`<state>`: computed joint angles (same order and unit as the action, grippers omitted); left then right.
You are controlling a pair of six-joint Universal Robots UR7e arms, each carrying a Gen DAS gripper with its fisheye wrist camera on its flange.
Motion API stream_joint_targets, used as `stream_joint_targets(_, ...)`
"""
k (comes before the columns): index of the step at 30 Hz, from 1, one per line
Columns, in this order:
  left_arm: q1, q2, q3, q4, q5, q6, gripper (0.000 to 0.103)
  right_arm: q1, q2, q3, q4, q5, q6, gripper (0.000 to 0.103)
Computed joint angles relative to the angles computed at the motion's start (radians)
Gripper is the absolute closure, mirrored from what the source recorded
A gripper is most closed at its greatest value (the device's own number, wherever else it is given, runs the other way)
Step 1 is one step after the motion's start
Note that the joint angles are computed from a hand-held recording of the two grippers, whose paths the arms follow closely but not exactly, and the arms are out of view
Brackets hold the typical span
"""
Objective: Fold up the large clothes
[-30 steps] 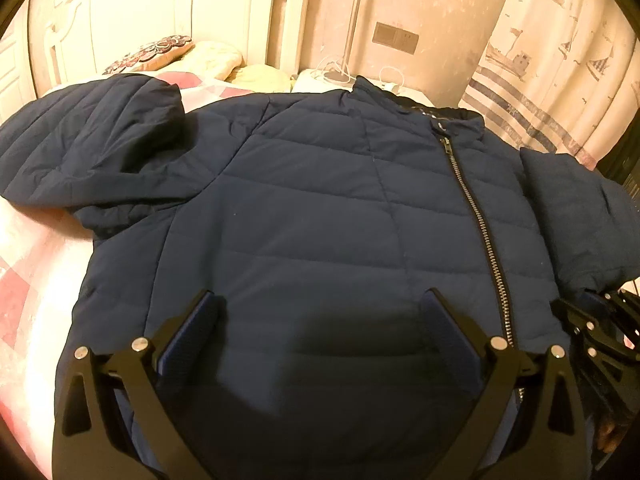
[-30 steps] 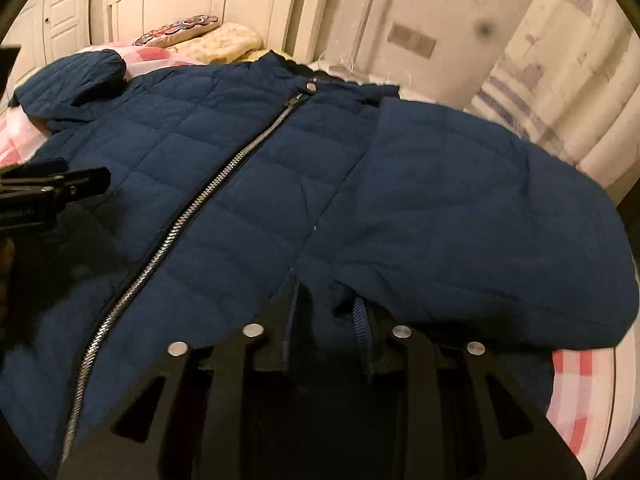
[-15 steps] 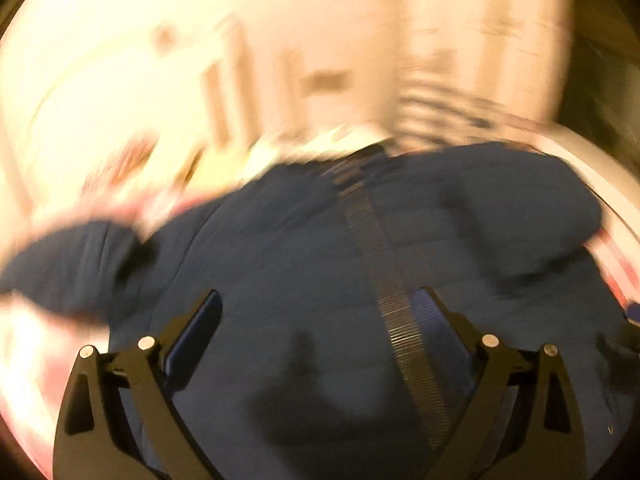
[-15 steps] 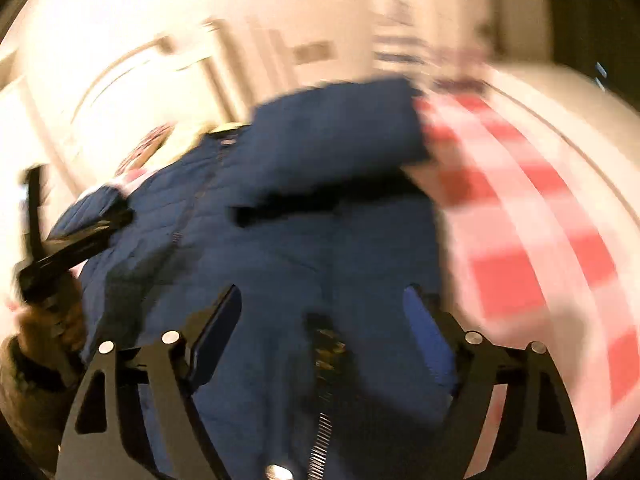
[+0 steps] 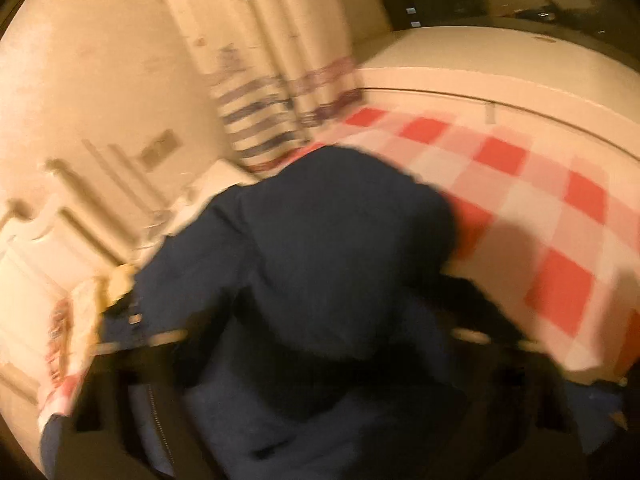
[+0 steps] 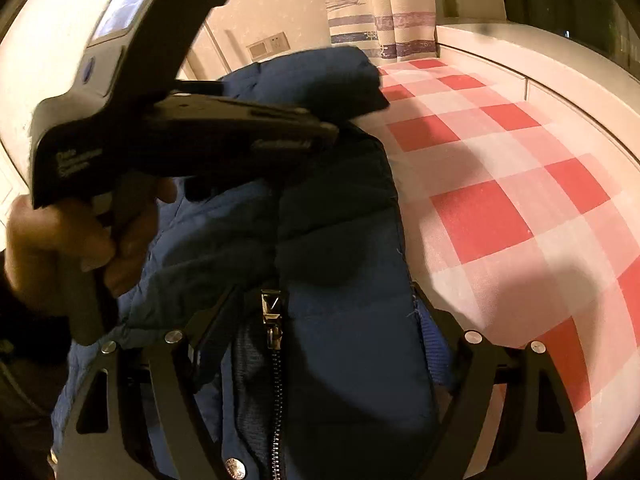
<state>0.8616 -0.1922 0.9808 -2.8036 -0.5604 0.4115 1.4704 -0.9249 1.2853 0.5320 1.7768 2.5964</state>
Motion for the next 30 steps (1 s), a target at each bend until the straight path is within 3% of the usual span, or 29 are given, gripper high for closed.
stream_joint_targets(2,-0.009,-0.027,0.049,-0.102,-0.011,-0.022,0.076,0.003,0.011,-0.012,0.002,0.003,0.001,0.022)
stream_joint_targets(4,-0.011,-0.092,0.139,-0.25,-0.056,-0.072,0.079,0.001,0.011,-0.013,0.006,-0.009,0.008,0.022)
stream_joint_targets(7,0.015,-0.271,0.34,-0.378,-0.165,-0.28,0.08,-0.005,0.009,-0.015,0.01,-0.024,0.015,0.023)
stream_joint_targets(10,0.063,-0.437,0.525,-0.482,-0.219,-0.449,0.08,-0.007,0.011,-0.021,0.015,-0.029,0.017,0.023)
stream_joint_targets(13,0.131,-0.571,0.675,-0.509,-0.265,-0.563,0.069,-0.003,0.013,-0.023,0.014,-0.021,0.014,0.022)
stream_joint_targets(14,0.156,-0.604,0.718,-0.512,-0.281,-0.601,0.056,-0.001,0.017,-0.029,0.017,-0.014,0.011,0.022)
stream_joint_targets(15,0.172,-0.632,0.755,-0.517,-0.289,-0.631,0.035,0.001,0.02,-0.032,0.016,-0.006,0.008,0.022)
stream_joint_targets(18,0.227,-0.702,0.861,-0.561,-0.307,-0.711,0.026,0.009,0.024,-0.032,0.008,0.019,-0.002,0.022)
stream_joint_targets(21,0.291,-0.733,0.902,-0.614,-0.454,-0.778,0.016,0.021,0.016,-0.007,-0.015,0.048,-0.01,0.021)
stream_joint_targets(23,0.307,-0.739,0.923,-0.658,-0.487,-0.798,0.015,0.027,0.018,-0.007,-0.022,0.066,-0.017,0.022)
stream_joint_targets(25,0.305,-0.722,0.941,-0.76,-0.458,-0.78,0.018,0.029,0.018,-0.004,-0.03,0.076,-0.02,0.022)
stream_joint_targets(27,0.316,-0.723,0.966,-0.83,-0.512,-0.762,0.037,0.03,0.012,0.006,-0.047,0.09,-0.015,0.022)
stream_joint_targets(28,0.317,-0.727,0.976,-0.857,-0.523,-0.756,0.039,0.029,0.006,0.014,-0.058,0.091,-0.013,0.022)
stream_joint_targets(30,0.292,-0.72,1.002,-0.984,-0.418,-0.712,0.038,0.027,-0.007,0.03,-0.078,0.084,-0.015,0.022)
